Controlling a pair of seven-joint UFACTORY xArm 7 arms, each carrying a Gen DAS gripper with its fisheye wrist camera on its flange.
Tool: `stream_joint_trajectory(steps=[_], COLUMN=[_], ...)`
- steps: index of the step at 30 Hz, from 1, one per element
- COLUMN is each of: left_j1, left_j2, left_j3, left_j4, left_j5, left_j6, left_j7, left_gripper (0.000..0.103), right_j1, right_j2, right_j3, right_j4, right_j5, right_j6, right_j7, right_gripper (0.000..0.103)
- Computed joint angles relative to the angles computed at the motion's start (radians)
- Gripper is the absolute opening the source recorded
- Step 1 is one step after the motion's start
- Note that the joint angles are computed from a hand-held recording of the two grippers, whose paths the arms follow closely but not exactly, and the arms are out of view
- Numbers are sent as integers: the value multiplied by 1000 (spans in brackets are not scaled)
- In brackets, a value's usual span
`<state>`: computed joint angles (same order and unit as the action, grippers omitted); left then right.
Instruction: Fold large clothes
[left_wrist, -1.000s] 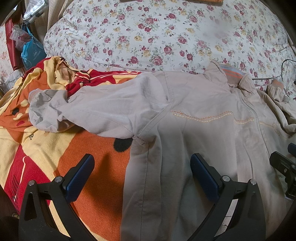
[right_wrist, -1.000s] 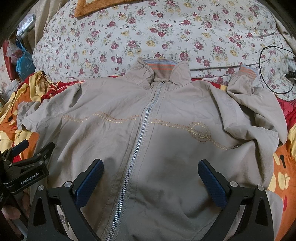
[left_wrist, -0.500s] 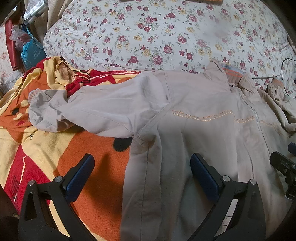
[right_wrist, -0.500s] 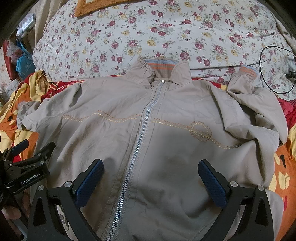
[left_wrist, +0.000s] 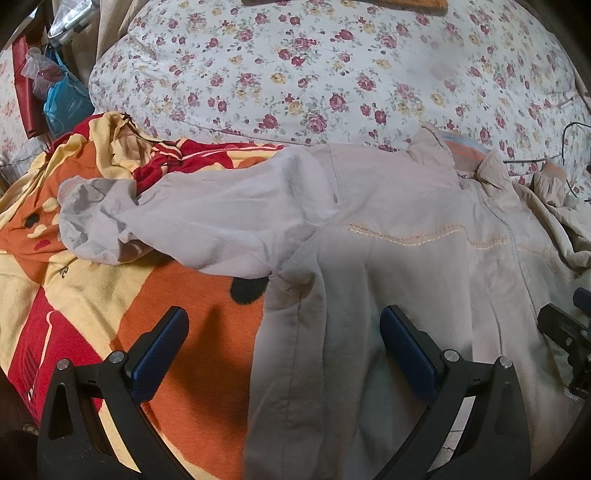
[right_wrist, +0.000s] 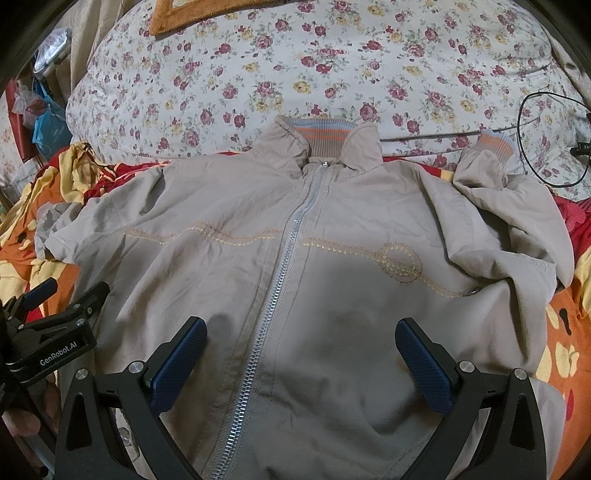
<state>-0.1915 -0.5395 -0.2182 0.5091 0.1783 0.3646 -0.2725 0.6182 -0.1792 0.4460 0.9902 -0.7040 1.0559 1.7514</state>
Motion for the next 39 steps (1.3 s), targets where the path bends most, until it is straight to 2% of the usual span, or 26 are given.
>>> stream_joint_trajectory(steps=[5,8,13,16,20,23,24,25,26,28,29,30,31,33,36,37,39], left_j1=[-29,-1,132,201,316,329,323,317,313,278,291,287,279,267,241,222,143], left_j2=[-21,-14,53,129,284,425,472,509,548,590,615,628,624,563,440,392,319], left_j3=[61,92,101,139,137,168,186,201,215,255,241,244,247,253,232,223,224], left_j4=[17,52,152,239,371,480,514,541,566,593,610,622,619,563,484,456,436], left_j5=[-53,-79,-31,-17,91,128,118,116,142,161,127,92,76,68,1,-33,-169], left_j6=[36,68,110,122,97,115,126,129,124,130,134,141,145,91,32,17,20], left_j7=[42,58,25,4,-114,-169,-172,-186,-229,-265,-229,-188,-175,-190,-116,-76,63], left_gripper=[103,103,103,103,103,103,100,89,82,51,39,17,11,5,3,3,3], right_j1=[-1,-3,-8,-11,-17,-19,-18,-17,-15,-14,-14,-14,-14,-15,-20,-22,-30], right_j2=[-8,-17,-21,-30,-29,-17,-13,-10,-7,-3,-2,-2,-2,-8,-42,-53,-79], right_j3=[8,4,7,7,6,8,7,5,4,0,-2,-4,-6,-5,4,7,20], right_j4=[1,-5,-10,-17,-18,-9,-8,-7,-7,-8,-9,-11,-13,-15,-27,-30,-35], right_j5=[-22,-16,-3,8,25,26,29,32,33,35,36,37,37,30,14,12,9], right_j6=[-5,-25,-35,-45,-55,-49,-49,-52,-52,-56,-59,-62,-65,-58,-41,-38,-11], right_j7=[19,12,5,5,-2,-8,-12,-16,-17,-21,-21,-22,-20,-8,27,33,51], right_gripper=[102,102,102,102,102,102,102,102,102,102,102,102,102,101,101,102,102])
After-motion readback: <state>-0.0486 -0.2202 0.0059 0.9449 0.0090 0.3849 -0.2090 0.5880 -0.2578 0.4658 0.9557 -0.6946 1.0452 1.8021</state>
